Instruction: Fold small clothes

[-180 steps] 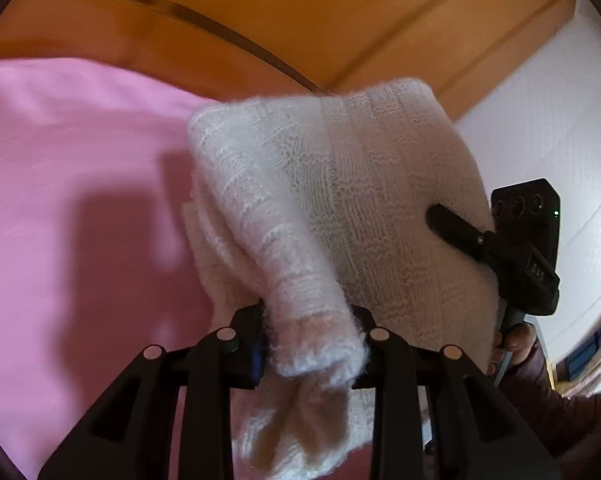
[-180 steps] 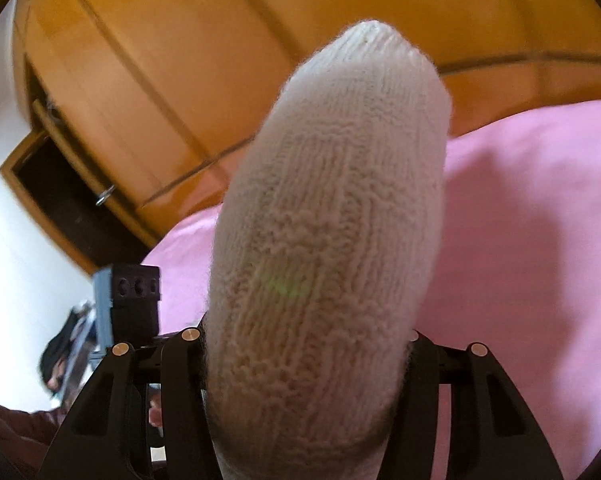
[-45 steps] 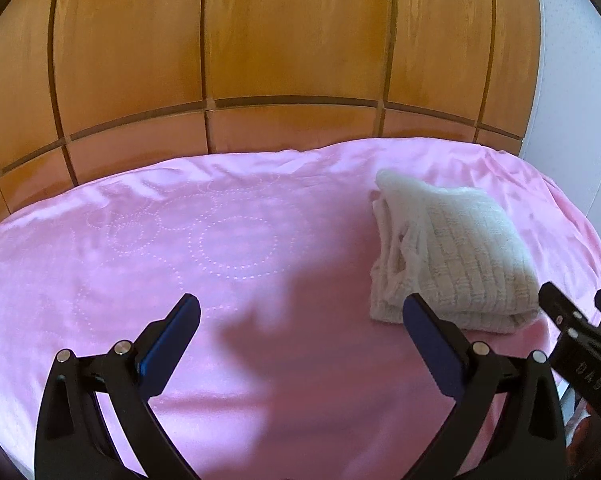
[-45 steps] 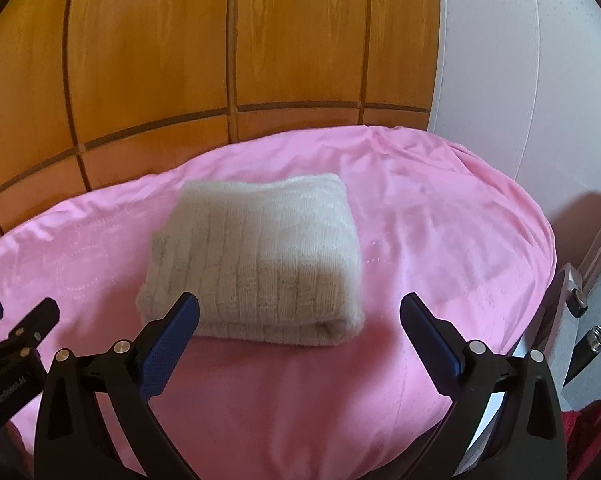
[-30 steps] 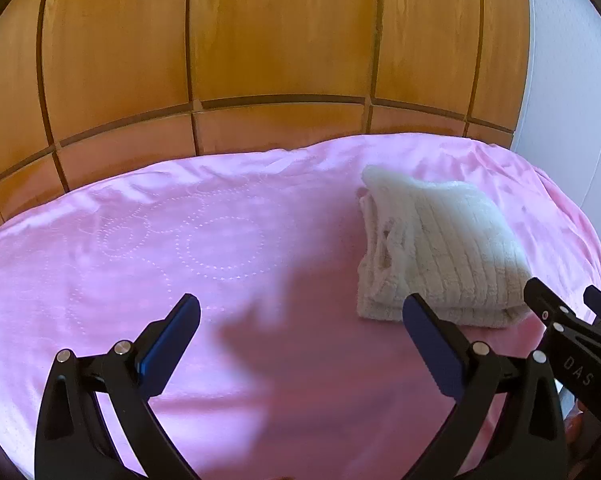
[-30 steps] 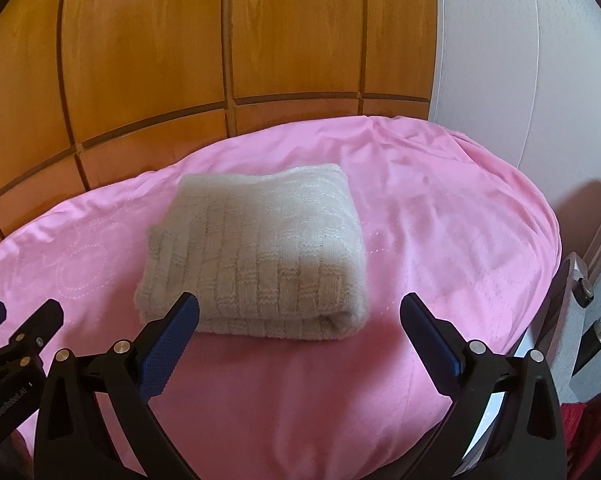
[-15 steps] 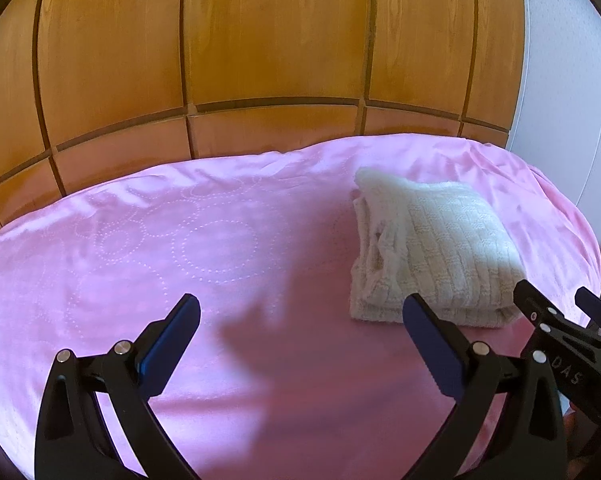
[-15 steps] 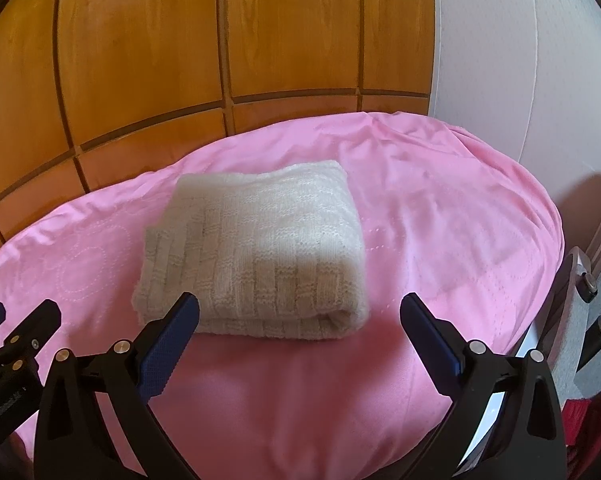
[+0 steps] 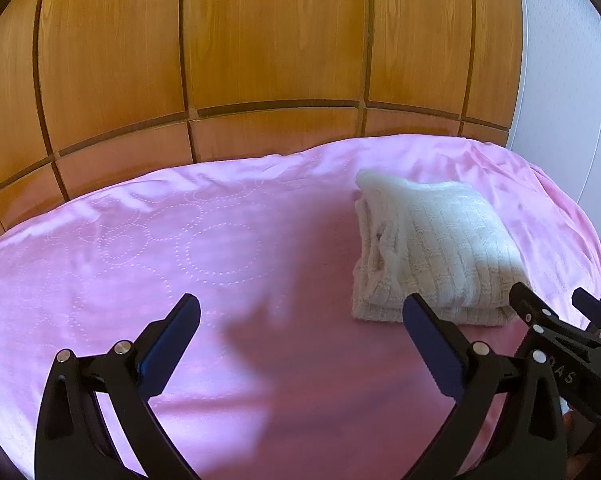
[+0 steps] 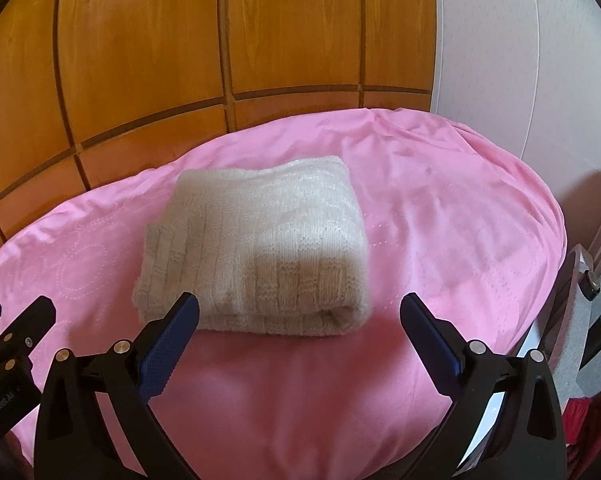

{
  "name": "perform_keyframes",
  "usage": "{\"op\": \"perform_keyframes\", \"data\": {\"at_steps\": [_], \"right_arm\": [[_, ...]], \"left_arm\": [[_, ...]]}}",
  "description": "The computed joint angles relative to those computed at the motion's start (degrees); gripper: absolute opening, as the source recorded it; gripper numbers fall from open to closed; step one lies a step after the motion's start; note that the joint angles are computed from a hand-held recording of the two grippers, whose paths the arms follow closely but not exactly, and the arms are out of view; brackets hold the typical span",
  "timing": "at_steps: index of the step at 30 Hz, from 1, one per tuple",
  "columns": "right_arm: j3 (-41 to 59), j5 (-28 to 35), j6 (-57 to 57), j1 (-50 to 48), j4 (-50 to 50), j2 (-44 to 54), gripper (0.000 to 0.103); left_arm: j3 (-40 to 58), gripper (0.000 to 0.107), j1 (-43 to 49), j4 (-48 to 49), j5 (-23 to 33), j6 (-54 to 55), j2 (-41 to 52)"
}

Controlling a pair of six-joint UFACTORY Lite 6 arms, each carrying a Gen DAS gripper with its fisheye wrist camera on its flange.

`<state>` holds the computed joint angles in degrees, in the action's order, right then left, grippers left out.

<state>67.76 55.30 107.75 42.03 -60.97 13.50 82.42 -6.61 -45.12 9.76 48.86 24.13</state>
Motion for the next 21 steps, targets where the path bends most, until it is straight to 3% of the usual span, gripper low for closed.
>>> {"op": "perform_keyframes", "data": {"at_steps": [12,16,21], "right_arm": [[-0.35,-0.94,0.46,-0.41,0.41,0.57,0.1],[-0.45,-1.45,0.46,-0.69,0.53,0.89,0.1],[-0.49,-2.18,0.24,-1.26,0.29,1.12,0.1]], "left_arm": [[0.62,0.101,0.49,-0.69,1.24,0.91,0.57],[-0.06,0.101,0.56,-5.3,-0.05,5.54,0.52],[3.4,0.101,0.91,4.75,1.78,-4.77,3.18]]}}
